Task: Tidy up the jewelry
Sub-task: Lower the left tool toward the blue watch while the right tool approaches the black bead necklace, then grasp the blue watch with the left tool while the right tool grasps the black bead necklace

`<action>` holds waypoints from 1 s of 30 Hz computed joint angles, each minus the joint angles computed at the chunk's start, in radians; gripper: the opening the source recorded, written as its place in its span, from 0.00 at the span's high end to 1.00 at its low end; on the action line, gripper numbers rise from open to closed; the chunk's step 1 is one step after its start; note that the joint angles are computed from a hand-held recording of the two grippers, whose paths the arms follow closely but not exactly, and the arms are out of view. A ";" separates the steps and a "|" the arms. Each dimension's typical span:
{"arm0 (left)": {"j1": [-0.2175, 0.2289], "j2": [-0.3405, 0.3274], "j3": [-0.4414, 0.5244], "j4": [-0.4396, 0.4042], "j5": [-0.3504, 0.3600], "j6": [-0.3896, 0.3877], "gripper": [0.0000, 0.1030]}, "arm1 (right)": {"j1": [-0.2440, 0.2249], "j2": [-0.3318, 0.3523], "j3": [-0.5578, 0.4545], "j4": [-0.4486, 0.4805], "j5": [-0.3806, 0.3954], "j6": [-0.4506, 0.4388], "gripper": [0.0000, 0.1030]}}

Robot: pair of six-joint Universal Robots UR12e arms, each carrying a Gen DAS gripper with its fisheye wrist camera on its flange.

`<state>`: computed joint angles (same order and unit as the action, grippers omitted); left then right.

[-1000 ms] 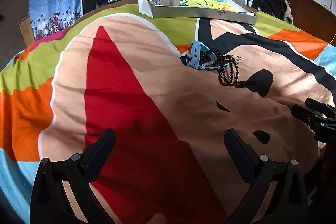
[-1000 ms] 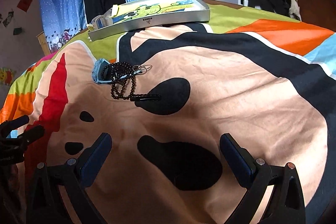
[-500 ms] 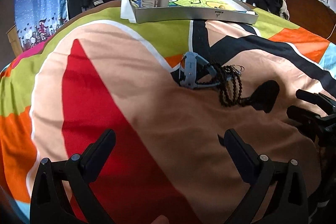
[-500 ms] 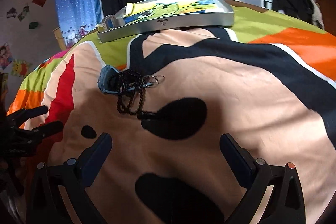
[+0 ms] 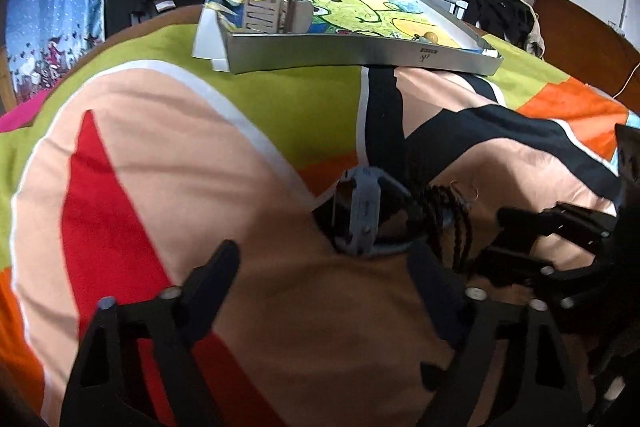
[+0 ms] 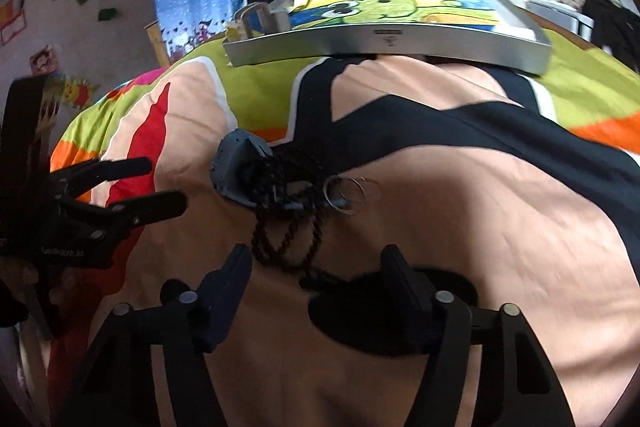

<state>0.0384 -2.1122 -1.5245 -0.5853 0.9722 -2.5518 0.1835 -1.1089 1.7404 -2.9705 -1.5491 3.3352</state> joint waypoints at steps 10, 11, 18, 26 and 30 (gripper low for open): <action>-0.022 -0.037 0.081 -0.124 0.002 -0.009 0.67 | -0.020 0.036 -0.034 0.023 0.045 0.041 0.62; -0.020 -0.040 0.090 -0.137 -0.005 -0.016 0.67 | -0.020 0.039 -0.037 0.025 0.049 0.039 0.62; -0.022 -0.044 0.105 -0.157 -0.001 -0.025 0.69 | -0.027 0.044 -0.042 0.046 0.092 0.033 0.65; -0.023 -0.036 0.095 -0.171 0.025 -0.007 0.69 | -0.043 0.033 -0.011 0.017 0.140 0.080 0.94; -0.021 -0.032 0.090 -0.171 0.028 -0.010 0.69 | -0.043 0.007 0.026 -0.022 0.099 0.108 0.94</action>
<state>0.0171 -2.1441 -1.4347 -0.7567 1.0002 -2.5616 0.1410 -1.1016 1.7660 -2.9921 -1.4496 3.4430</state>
